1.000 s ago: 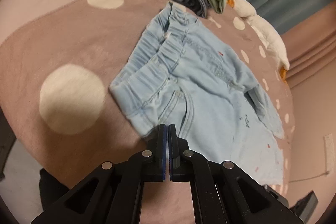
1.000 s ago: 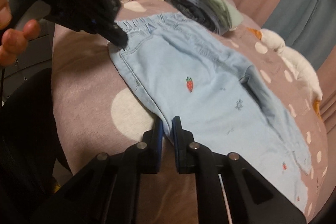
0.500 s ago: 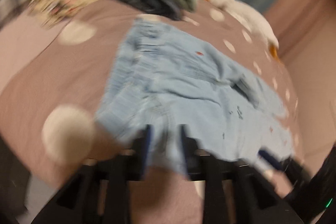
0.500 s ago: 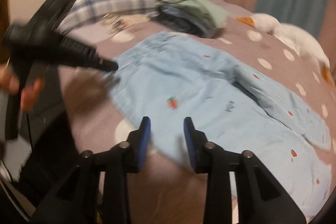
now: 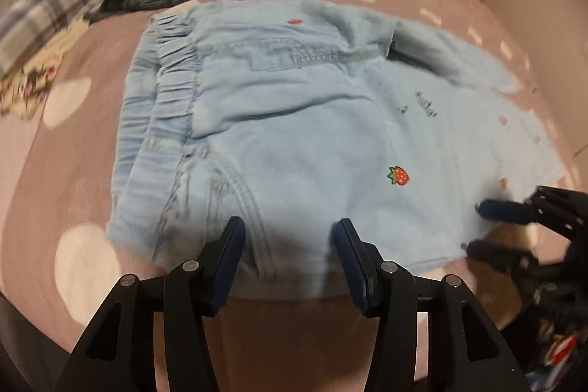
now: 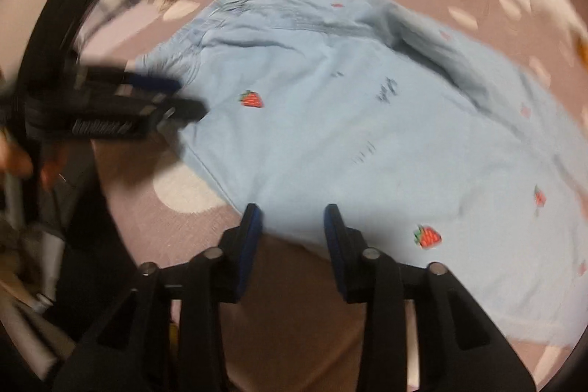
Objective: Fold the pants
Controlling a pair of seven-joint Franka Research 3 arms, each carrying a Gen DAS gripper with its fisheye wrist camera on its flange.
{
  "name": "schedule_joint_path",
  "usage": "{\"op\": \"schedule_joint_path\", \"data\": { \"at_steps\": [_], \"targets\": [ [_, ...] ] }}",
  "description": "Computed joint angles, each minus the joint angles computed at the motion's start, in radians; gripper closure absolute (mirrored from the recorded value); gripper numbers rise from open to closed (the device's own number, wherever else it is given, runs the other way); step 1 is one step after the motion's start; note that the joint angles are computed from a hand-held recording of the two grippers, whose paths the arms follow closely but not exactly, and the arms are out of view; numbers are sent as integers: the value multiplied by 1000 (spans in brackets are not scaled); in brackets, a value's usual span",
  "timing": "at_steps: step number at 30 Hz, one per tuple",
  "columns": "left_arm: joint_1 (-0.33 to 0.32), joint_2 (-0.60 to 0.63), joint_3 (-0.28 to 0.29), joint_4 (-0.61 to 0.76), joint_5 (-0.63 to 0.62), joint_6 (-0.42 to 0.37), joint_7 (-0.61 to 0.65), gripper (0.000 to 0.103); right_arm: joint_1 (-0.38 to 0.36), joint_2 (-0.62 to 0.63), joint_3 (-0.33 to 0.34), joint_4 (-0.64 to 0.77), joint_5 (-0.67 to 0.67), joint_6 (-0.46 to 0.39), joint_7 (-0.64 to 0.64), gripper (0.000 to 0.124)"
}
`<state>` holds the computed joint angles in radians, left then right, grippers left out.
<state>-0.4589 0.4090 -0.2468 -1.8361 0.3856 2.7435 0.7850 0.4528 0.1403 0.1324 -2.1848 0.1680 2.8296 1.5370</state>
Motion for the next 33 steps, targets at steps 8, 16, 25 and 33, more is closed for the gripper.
{"op": "schedule_joint_path", "data": {
  "at_steps": [8, 16, 25, 33],
  "targets": [
    [4, 22, 43, 89, 3, 16, -52, 52, 43, 48, -140, 72, -300, 105, 301, 77],
    [-4, 266, 53, 481, 18, -139, 71, 52, -51, 275, -150, 419, -283, 52, 348, 77],
    [4, 423, 62, 698, -69, -250, 235, 52, -3, 501, -243, 671, -257, -78, 231, 76],
    [5, 311, 166, 585, 30, -215, 120, 49, 11, 593, -412, 893, -470, -338, 454, 66]
  ]
}}
